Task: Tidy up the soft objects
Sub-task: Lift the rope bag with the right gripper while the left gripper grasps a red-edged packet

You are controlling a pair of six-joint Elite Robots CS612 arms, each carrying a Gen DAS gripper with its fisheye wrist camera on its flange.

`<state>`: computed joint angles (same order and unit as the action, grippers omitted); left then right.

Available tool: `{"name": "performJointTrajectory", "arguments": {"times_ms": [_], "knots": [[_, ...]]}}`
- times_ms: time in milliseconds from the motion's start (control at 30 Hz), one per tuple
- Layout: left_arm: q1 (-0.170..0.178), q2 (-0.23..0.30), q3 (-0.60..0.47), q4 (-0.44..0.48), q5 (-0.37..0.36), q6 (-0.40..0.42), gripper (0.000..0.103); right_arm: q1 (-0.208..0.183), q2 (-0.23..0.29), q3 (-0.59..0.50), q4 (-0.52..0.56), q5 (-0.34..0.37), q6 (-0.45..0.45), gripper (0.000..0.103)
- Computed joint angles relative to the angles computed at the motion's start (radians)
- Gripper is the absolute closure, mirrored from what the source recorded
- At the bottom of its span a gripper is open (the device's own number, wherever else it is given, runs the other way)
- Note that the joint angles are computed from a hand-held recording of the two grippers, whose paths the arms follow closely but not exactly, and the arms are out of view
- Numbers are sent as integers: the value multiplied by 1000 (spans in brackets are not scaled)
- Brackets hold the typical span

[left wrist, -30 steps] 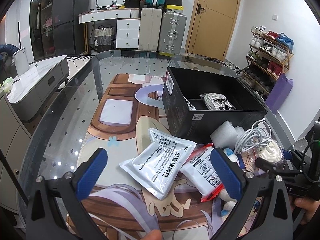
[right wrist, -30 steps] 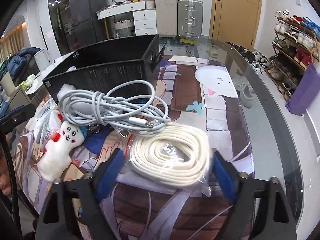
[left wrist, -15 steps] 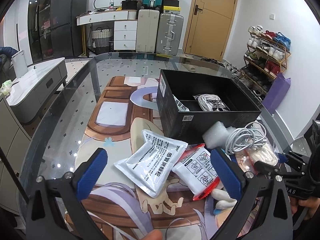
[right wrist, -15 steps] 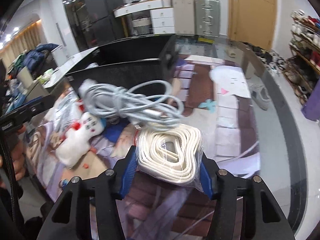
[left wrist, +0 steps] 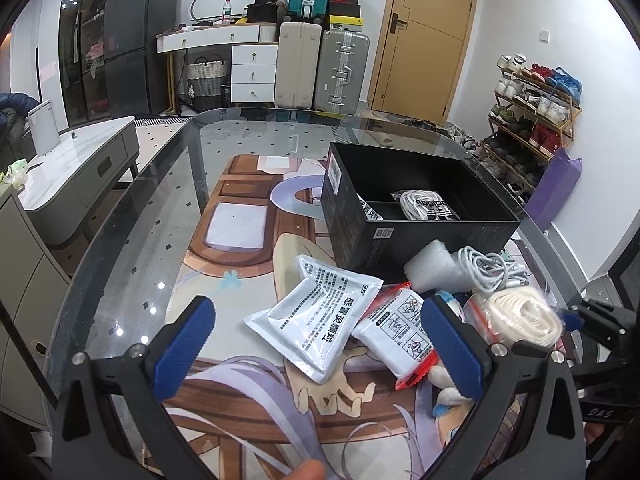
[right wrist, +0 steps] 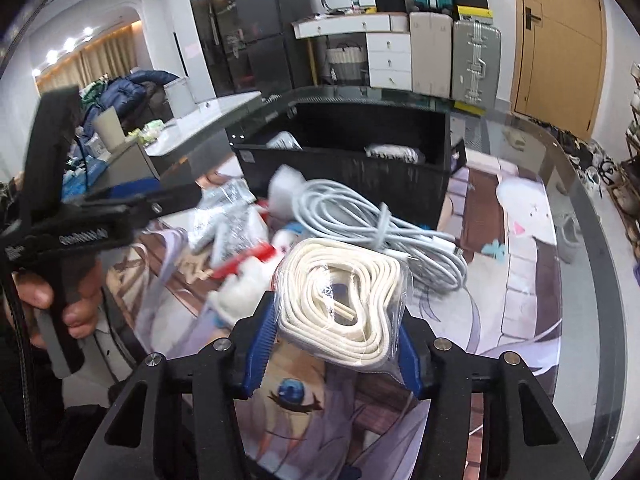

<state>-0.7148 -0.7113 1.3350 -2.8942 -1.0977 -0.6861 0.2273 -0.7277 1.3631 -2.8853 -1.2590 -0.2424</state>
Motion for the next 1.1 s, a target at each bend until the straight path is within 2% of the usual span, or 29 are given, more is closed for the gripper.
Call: {"name": "performJointTrajectory", "arguments": {"times_ms": [200, 433, 567, 733, 800, 867, 900, 1100], "knots": [[-4, 3, -5, 11, -4, 35, 0, 12, -19, 22, -70, -19, -28, 49], [-7, 20, -33, 17, -47, 52, 0, 3, -23, 33, -143, -24, 28, 49], [-9, 31, -55, 44, -69, 55, 0, -3, -22, 33, -155, -38, 62, 49], [-3, 35, -57, 22, -124, 29, 1, -11, -21, 32, -158, -40, 86, 49], [0, 36, -61, 25, -144, 23, 2, -12, -18, 27, -156, -41, 89, 49], [-1, 36, -63, 27, -145, 24, 19, -13, -17, 27, -155, -38, 90, 49], [0, 36, -62, 23, -155, 30, 22, -13, -18, 27, -156, -39, 89, 49], [-2, 30, -56, 30, -189, 33, 22, -15, -15, 26, -159, -41, 96, 49]]}}
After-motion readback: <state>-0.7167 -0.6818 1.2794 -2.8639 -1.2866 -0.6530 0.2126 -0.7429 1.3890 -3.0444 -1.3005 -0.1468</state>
